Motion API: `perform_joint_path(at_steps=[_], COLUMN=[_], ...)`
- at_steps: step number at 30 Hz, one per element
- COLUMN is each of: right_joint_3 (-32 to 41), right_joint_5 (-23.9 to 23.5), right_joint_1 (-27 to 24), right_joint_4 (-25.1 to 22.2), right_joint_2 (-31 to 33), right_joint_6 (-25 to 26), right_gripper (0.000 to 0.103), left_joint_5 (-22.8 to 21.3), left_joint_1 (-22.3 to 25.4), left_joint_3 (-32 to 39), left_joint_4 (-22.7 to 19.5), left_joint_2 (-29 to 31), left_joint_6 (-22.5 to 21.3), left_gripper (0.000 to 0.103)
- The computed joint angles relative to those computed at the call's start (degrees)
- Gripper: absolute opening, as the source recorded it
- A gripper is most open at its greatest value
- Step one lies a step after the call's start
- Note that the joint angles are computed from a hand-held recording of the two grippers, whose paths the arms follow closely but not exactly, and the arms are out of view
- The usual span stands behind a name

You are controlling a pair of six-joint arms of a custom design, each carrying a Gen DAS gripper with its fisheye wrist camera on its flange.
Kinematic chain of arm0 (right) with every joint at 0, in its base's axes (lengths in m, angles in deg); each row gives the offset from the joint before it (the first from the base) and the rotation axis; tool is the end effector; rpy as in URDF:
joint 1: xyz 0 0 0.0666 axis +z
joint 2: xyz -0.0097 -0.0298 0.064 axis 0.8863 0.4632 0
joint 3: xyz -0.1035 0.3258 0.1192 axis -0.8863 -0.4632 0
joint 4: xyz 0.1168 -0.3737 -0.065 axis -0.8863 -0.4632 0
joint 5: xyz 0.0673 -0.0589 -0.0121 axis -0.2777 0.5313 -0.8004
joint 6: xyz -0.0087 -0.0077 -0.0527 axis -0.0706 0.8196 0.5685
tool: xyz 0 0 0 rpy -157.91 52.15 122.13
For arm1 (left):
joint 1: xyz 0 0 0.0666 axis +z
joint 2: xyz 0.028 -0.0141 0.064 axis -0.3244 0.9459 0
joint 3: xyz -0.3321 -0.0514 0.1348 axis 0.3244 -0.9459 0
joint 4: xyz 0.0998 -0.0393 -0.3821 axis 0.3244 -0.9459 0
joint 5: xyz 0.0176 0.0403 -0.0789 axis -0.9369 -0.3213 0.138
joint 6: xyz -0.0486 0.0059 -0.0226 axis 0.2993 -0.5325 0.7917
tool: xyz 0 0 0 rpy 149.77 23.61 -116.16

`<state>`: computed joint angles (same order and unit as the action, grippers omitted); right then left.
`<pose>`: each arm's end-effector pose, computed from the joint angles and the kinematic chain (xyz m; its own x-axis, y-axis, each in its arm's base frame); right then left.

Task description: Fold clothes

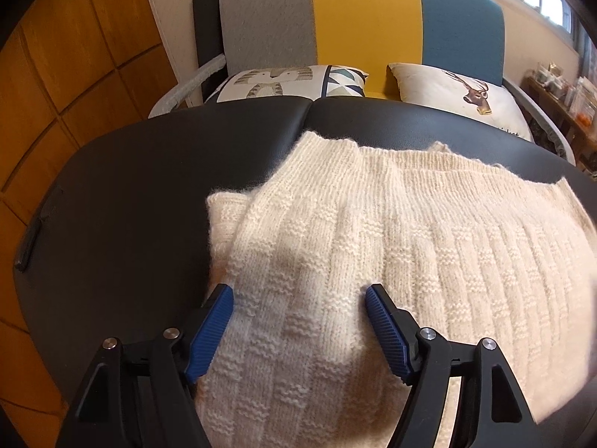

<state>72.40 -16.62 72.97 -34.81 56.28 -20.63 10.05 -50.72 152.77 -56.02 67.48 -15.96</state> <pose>0.3780 0.0689 0.4309 -0.8222 0.1557 -0.5475 0.0890 0.9852 0.1466 0.3869 -0.2215 0.4392 -0.8268 -0.1345 -0.5461 -0.2283 0.9677 0.1073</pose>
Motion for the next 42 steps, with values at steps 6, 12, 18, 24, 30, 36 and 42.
perform_joint_path(at_steps=[6, 12, 18, 24, 30, 36, 42], right_joint_3=[-0.2, -2.0, 2.1, 2.8, 2.0, 1.5, 2.3], right_joint_5=[0.6, -7.5, -19.7, -28.6, -37.8, -44.5, -37.6], right_joint_1=[-0.4, -4.4, -14.4, -17.9, -19.8, -18.8, -13.8], right_joint_4=[-0.6, 4.4, -1.8, -3.9, -2.8, -0.4, 0.4], right_joint_2=[1.2, -3.6, -0.1, 5.0, 7.6, 9.3, 9.2], right_joint_6=[1.2, 2.0, 1.0, 3.4, 1.3, -0.6, -0.3], right_gripper=[0.027, 0.030, 0.032, 0.047, 0.059, 0.062, 0.040], left_joint_5=[1.2, 0.0, 0.7, 0.9, 3.2, 3.6, 1.3], left_joint_1=[-0.1, -0.8, -2.0, -5.2, -5.6, -5.7, -6.8], left_joint_3=[0.8, 0.5, 0.5, 2.5, 6.0, 9.2, 6.9], left_joint_4=[-0.3, 1.2, 3.8, 6.4, 6.6, 4.1, 5.4], left_joint_2=[-0.1, 0.1, 0.2, 2.3, 5.8, 9.8, 9.2], left_joint_6=[0.7, -3.5, -3.2, -8.3, -10.5, -9.0, -9.6], left_gripper=[0.074, 0.074, 0.074, 0.074, 0.074, 0.076, 0.080])
